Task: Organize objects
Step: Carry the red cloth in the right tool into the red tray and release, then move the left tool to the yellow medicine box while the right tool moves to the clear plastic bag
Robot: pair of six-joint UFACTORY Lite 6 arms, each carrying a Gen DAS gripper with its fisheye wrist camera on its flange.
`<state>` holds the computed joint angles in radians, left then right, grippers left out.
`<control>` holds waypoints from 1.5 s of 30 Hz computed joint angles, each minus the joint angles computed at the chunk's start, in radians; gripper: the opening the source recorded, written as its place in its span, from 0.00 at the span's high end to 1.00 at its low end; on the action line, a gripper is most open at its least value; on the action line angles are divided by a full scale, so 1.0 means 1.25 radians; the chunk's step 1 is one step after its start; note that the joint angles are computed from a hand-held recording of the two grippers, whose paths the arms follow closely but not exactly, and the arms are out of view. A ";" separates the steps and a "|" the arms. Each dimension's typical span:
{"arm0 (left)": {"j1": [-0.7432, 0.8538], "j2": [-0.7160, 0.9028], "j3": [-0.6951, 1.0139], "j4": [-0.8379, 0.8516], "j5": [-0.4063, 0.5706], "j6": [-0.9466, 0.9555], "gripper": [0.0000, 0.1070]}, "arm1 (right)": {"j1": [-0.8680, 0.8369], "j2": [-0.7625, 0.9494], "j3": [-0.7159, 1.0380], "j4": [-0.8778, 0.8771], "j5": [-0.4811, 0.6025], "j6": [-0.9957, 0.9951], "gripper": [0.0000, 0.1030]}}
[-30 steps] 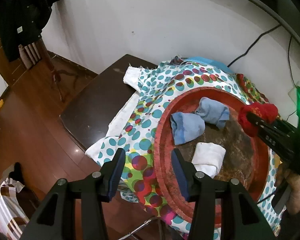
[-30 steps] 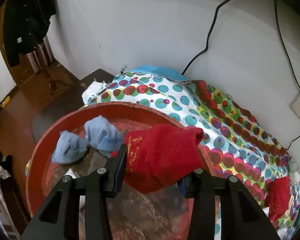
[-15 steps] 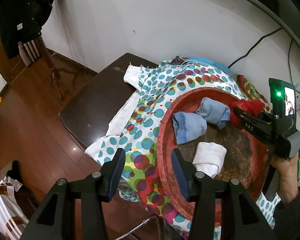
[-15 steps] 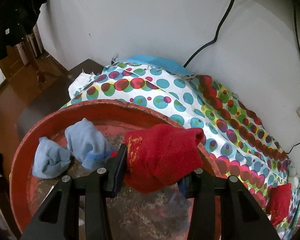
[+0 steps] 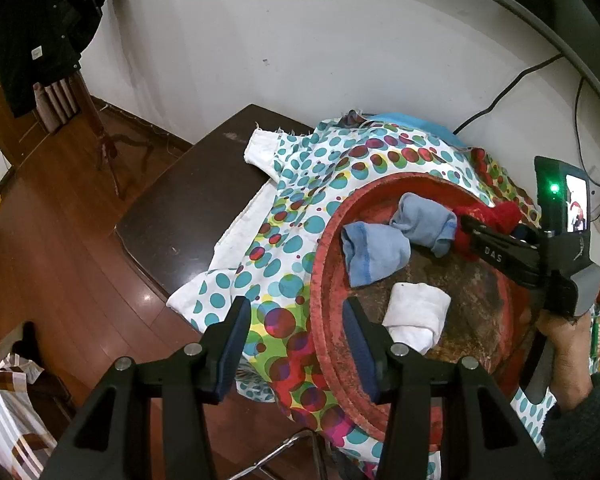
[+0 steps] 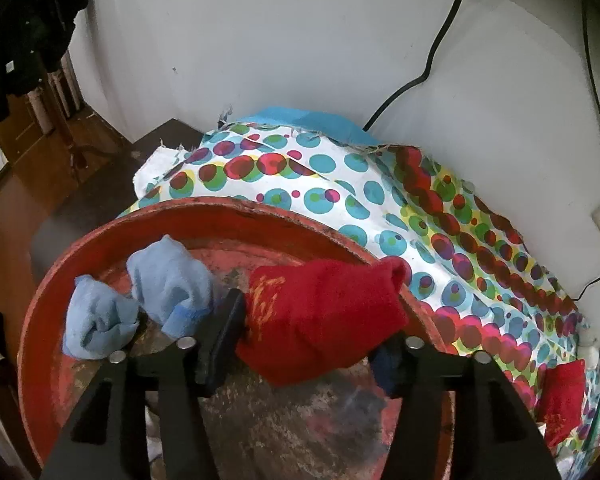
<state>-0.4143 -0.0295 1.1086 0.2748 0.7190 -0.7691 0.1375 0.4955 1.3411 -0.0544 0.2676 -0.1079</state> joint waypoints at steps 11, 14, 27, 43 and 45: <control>-0.043 -0.002 0.016 0.030 0.016 -0.030 0.54 | -0.033 -0.088 -0.079 0.102 -0.003 -0.128 0.33; -0.059 -0.001 0.022 0.042 0.022 -0.042 0.54 | -0.038 -0.120 -0.115 0.076 -0.012 -0.129 0.31; -0.147 0.045 0.076 0.083 0.044 -0.082 0.54 | -0.112 -0.269 -0.244 0.345 0.012 -0.452 0.24; -0.262 0.151 0.168 0.112 0.073 -0.104 0.54 | -0.441 -0.442 -0.360 0.609 0.204 -0.892 0.24; -0.278 0.171 0.184 0.114 0.077 -0.103 0.54 | -0.525 -0.447 -0.353 0.626 0.239 -0.951 0.24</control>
